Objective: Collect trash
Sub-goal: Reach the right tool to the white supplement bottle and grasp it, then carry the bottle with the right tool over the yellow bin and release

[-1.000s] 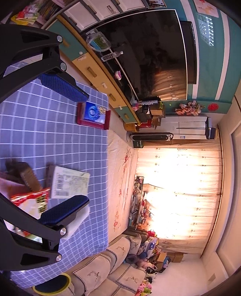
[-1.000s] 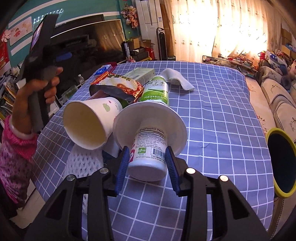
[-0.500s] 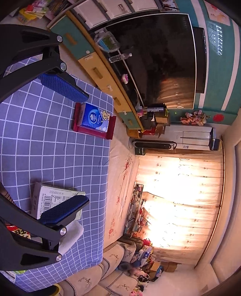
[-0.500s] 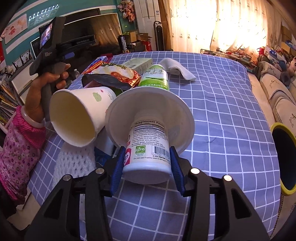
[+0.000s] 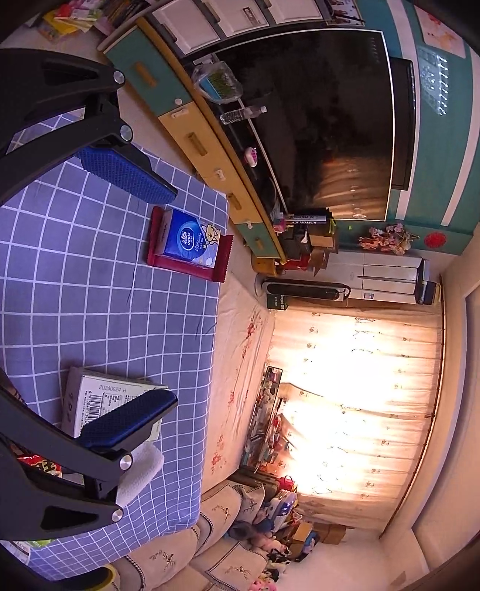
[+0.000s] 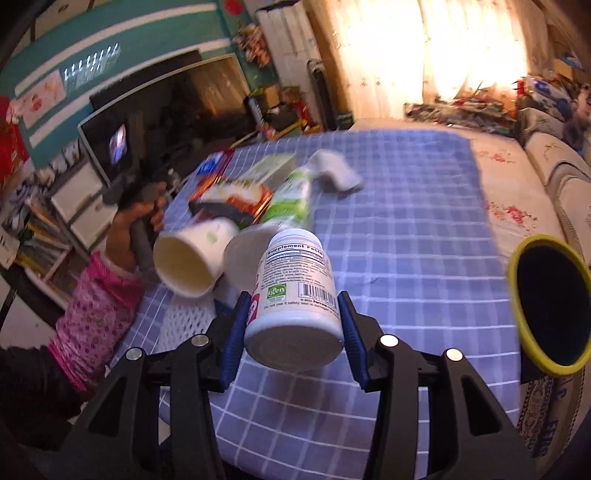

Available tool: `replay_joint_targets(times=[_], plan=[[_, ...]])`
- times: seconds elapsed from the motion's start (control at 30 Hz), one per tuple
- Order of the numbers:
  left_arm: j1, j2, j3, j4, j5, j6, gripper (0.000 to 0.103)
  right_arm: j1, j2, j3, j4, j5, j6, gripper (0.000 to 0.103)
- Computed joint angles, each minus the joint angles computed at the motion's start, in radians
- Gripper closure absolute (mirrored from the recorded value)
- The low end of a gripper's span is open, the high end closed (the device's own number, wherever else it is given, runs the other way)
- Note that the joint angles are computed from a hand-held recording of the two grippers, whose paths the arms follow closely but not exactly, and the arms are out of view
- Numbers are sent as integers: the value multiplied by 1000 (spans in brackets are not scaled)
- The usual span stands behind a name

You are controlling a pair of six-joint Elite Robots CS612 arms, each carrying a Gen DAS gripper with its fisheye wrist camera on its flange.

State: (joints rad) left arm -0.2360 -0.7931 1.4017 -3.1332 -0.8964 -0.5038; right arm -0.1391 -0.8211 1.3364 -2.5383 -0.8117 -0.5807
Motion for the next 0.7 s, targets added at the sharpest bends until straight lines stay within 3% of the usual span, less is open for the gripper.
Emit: replay_joint_targets(times=[0.1,0.17,0.23,0.33,0.43,0.6,0.7], plan=[[0,-2,4,-5,-5,0,4,-25,21,-20,-185,-65,171,58],[0,-3,5,-6,-8,1,4,-33,54,-61,-272,-174,284,58],[0,-3,4,-2,-10,2,4,-35,95,-123,-269,-293,354,58],[-2,-4,6,-6,-14,7,4,-37,188,-275,-131,-449,432,58],[-3,-7,8,-16,-15,15,4,-33,278,-430,39,-544,464,58],[-8,-9,10,-32,0,35,4,-32,420,-673,291,-625,525,58],[-8,-10,8,-27,-15,40,4,-26,474,-764,385,-666,546,58]])
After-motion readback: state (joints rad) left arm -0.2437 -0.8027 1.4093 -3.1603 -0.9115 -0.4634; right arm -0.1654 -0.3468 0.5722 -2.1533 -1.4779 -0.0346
